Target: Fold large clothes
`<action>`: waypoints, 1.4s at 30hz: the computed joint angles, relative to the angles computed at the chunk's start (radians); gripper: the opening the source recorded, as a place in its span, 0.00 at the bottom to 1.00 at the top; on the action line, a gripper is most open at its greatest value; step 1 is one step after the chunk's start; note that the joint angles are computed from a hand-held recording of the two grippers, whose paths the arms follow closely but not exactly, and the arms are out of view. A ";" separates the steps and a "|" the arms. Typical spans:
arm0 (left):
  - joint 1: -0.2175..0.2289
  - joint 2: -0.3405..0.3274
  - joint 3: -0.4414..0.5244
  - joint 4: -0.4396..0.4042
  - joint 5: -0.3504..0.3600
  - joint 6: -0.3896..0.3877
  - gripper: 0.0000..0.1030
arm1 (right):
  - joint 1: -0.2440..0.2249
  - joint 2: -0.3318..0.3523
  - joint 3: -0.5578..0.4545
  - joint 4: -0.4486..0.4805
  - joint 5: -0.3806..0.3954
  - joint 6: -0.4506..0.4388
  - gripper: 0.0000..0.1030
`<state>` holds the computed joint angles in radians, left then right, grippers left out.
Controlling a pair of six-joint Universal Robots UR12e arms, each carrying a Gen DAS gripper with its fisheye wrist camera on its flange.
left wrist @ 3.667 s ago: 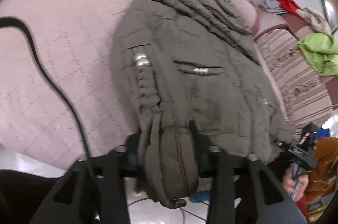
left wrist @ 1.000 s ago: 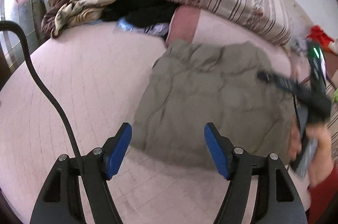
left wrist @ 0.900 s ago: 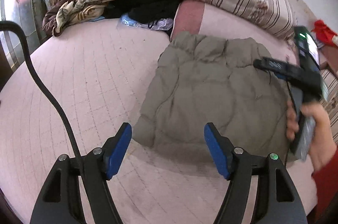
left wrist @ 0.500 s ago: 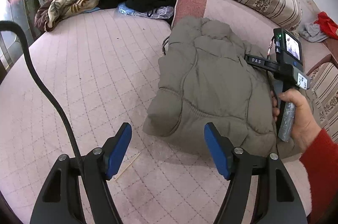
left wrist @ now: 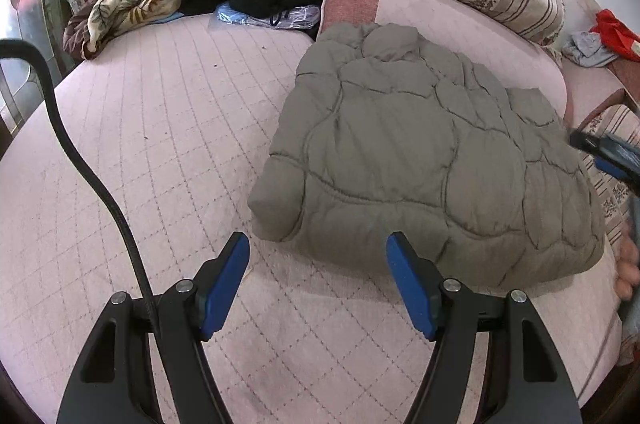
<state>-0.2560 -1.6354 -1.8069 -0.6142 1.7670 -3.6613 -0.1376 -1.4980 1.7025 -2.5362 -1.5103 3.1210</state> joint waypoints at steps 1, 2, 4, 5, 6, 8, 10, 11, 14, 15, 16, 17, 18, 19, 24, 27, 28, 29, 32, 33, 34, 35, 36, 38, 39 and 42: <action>-0.001 0.001 -0.001 -0.002 -0.003 0.000 0.68 | -0.020 -0.029 0.031 -0.007 0.011 0.001 0.98; -0.002 0.003 -0.003 -0.003 -0.008 -0.001 0.68 | -0.042 -0.053 0.056 -0.007 0.029 0.010 0.98; -0.003 0.006 -0.006 -0.007 -0.008 -0.006 0.68 | -0.080 -0.089 0.097 -0.003 0.059 0.038 0.98; -0.003 0.008 -0.009 -0.005 -0.006 -0.012 0.68 | -0.110 -0.113 0.127 -0.003 0.083 0.064 0.98; -0.002 0.010 -0.012 0.000 -0.005 -0.021 0.68 | -0.133 -0.131 0.150 -0.003 0.101 0.080 0.98; 0.005 0.018 -0.021 0.013 -0.013 -0.047 0.68 | -0.182 -0.164 0.196 -0.001 0.141 0.117 0.98; 0.017 0.026 -0.034 0.032 -0.044 -0.076 0.68 | -0.234 -0.190 0.237 0.009 0.185 0.164 0.98; 0.028 0.031 -0.042 0.043 -0.071 -0.092 0.68 | -0.252 -0.199 0.253 0.007 0.205 0.182 0.98; 0.052 0.038 -0.064 0.075 -0.130 -0.129 0.69 | -0.315 -0.224 0.311 -0.026 0.293 0.233 0.99; 0.057 0.038 -0.068 0.085 -0.143 -0.136 0.69 | -0.334 -0.229 0.330 -0.040 0.320 0.244 0.99; 0.066 0.038 -0.076 0.100 -0.166 -0.148 0.69 | -0.350 -0.232 0.345 -0.047 0.347 0.259 0.99; 0.078 0.038 -0.084 0.119 -0.197 -0.161 0.69 | -0.362 -0.229 0.352 -0.044 0.371 0.276 1.00; 0.095 0.039 -0.098 0.150 -0.249 -0.183 0.69 | -0.372 -0.226 0.357 -0.040 0.394 0.290 1.00; 0.106 0.040 -0.107 0.172 -0.286 -0.201 0.69 | -0.383 -0.221 0.363 -0.043 0.427 0.308 1.00; 0.185 0.034 -0.179 0.357 -0.501 -0.374 0.69 | -0.384 -0.190 0.357 0.025 0.513 0.307 1.00; 0.214 0.018 -0.203 0.463 -0.571 -0.444 0.72 | -0.381 -0.171 0.359 0.043 0.539 0.335 1.00; 0.219 0.013 -0.205 0.482 -0.584 -0.452 0.73 | -0.382 -0.162 0.365 0.022 0.565 0.361 1.00; 0.222 0.003 -0.203 0.500 -0.597 -0.456 0.74 | -0.382 -0.158 0.370 -0.004 0.577 0.377 1.00; 0.214 -0.024 -0.180 0.474 -0.597 -0.415 0.76 | -0.395 -0.128 0.380 -0.080 0.690 0.426 1.00; 0.207 -0.037 -0.171 0.475 -0.585 -0.402 0.77 | -0.396 -0.114 0.378 -0.092 0.721 0.443 1.00; 0.205 -0.045 -0.165 0.476 -0.583 -0.394 0.83 | -0.397 -0.098 0.376 -0.108 0.751 0.463 1.00; 0.202 -0.059 -0.150 0.470 -0.584 -0.371 0.92 | -0.391 -0.085 0.372 -0.135 0.756 0.473 1.00; 0.200 -0.069 -0.138 0.469 -0.589 -0.348 0.93 | -0.388 -0.077 0.367 -0.151 0.758 0.468 1.00; 0.200 -0.081 -0.122 0.455 -0.587 -0.305 0.96 | -0.382 -0.055 0.351 -0.168 0.789 0.438 1.00; 0.200 -0.085 -0.119 0.451 -0.583 -0.299 0.96 | -0.377 -0.045 0.340 -0.154 0.798 0.419 1.00; 0.210 -0.081 -0.126 0.444 -0.559 -0.323 0.96 | -0.364 -0.017 0.322 -0.173 0.793 0.436 1.00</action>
<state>-0.0460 -1.7167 -1.9325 -0.1700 1.2080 -3.9847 -0.5012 -1.5153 2.0243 -2.7091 -0.7176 3.5568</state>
